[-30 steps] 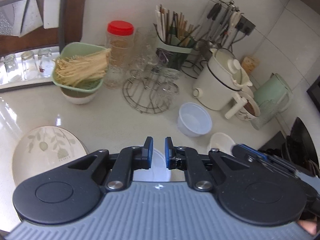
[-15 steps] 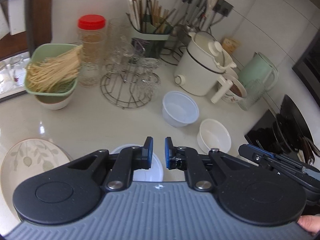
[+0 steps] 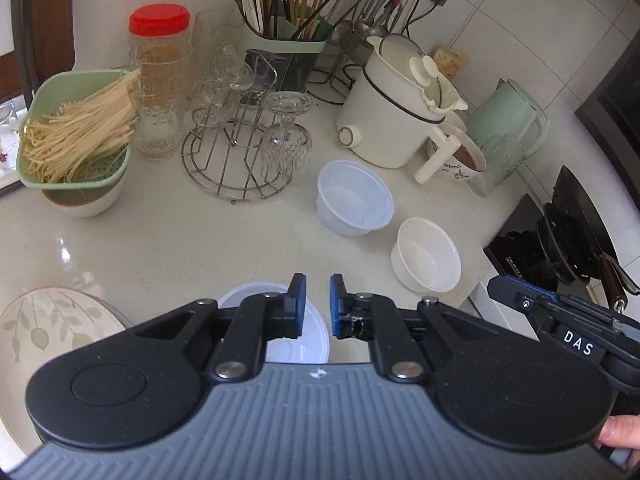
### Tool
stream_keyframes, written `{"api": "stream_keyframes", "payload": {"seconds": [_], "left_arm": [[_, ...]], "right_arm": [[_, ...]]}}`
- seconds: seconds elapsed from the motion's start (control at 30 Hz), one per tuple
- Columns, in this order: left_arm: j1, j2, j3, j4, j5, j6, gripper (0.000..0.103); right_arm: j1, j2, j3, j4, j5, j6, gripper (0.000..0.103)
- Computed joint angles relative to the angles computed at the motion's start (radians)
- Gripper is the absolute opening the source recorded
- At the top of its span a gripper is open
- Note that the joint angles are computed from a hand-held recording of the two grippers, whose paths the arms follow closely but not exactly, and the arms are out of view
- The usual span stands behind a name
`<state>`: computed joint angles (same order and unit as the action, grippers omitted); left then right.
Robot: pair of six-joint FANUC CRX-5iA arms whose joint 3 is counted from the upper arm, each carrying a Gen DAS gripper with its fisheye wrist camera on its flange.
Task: Organize plates and bowls
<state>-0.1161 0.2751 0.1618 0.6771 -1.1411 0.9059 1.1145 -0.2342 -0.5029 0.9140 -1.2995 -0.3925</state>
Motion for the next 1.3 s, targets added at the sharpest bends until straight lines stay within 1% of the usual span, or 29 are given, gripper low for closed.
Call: {"api": "stream_keyframes", "payload": {"seconds": [0.07,0.13,0.2,0.27,0.33,0.43,0.5,0.53,0.57,0.6,0.63,0.67,0.77,0.83,0.93,1.07,1.1,1.23,1.27,1.3], "left_arm": [[-0.008,0.018,0.025,-0.011,-0.006,0.009,0.013],[-0.02,0.041,0.057,-0.03,-0.012,0.04,0.013],[-0.03,0.077,0.104,-0.04,-0.043,0.081,0.013],[-0.04,0.117,0.149,-0.036,-0.066,0.082,0.015],[-0.055,0.146,0.185,-0.051,-0.057,0.09,0.017],[-0.075,0.213,0.267,-0.063,-0.084,0.128,0.024],[-0.09,0.253,0.322,-0.081,-0.096,0.137,0.034],[-0.1,0.275,0.355,-0.096,-0.102,0.15,0.037],[-0.107,0.292,0.377,-0.1,-0.104,0.158,0.043],[-0.113,0.31,0.401,-0.101,-0.111,0.166,0.047],[-0.119,0.329,0.425,-0.101,-0.119,0.173,0.049],[-0.125,0.349,0.449,-0.1,-0.125,0.179,0.049],[-0.145,0.407,0.526,-0.118,-0.142,0.216,0.049],[-0.157,0.446,0.58,-0.124,-0.157,0.237,0.049],[-0.171,0.506,0.668,-0.138,-0.19,0.266,0.049],[-0.185,0.588,0.783,-0.15,-0.229,0.312,0.049],[-0.187,0.606,0.807,-0.151,-0.235,0.326,0.049],[-0.196,0.729,0.987,-0.143,-0.309,0.406,0.047],[-0.199,0.759,1.037,-0.149,-0.331,0.424,0.046],[-0.202,0.794,1.1,-0.157,-0.36,0.447,0.044]], "right_arm": [[-0.025,-0.004,-0.007,-0.005,0.02,0.016,0.015],[-0.056,-0.007,-0.012,-0.013,0.052,0.029,0.015],[-0.083,-0.008,-0.017,-0.011,0.076,0.044,0.015],[-0.109,-0.003,-0.017,-0.013,0.087,0.053,0.015],[-0.138,-0.005,-0.021,-0.015,0.107,0.047,0.015],[-0.187,-0.004,-0.023,-0.026,0.144,0.066,0.015],[-0.222,-0.003,-0.026,-0.038,0.175,0.085,0.016],[-0.241,-0.002,-0.026,-0.045,0.19,0.101,0.016],[-0.257,0.001,-0.026,-0.049,0.201,0.114,0.029],[-0.272,0.004,-0.028,-0.053,0.207,0.119,0.04],[-0.287,0.007,-0.029,-0.059,0.217,0.121,0.055],[-0.305,0.004,-0.037,-0.061,0.24,0.123,0.058],[-0.351,0.015,-0.041,-0.076,0.277,0.148,0.057],[-0.392,0.006,-0.066,-0.067,0.335,0.14,0.057],[-0.449,0.005,-0.078,-0.083,0.393,0.145,0.057],[-0.513,0.028,-0.076,-0.105,0.474,0.216,0.057],[-0.532,0.037,-0.075,-0.108,0.5,0.233,0.053],[-0.583,0.088,-0.046,-0.153,0.566,0.311,0.046],[-0.594,0.101,-0.04,-0.163,0.584,0.335,0.041],[-0.603,0.113,-0.032,-0.179,0.597,0.358,0.038]]}}
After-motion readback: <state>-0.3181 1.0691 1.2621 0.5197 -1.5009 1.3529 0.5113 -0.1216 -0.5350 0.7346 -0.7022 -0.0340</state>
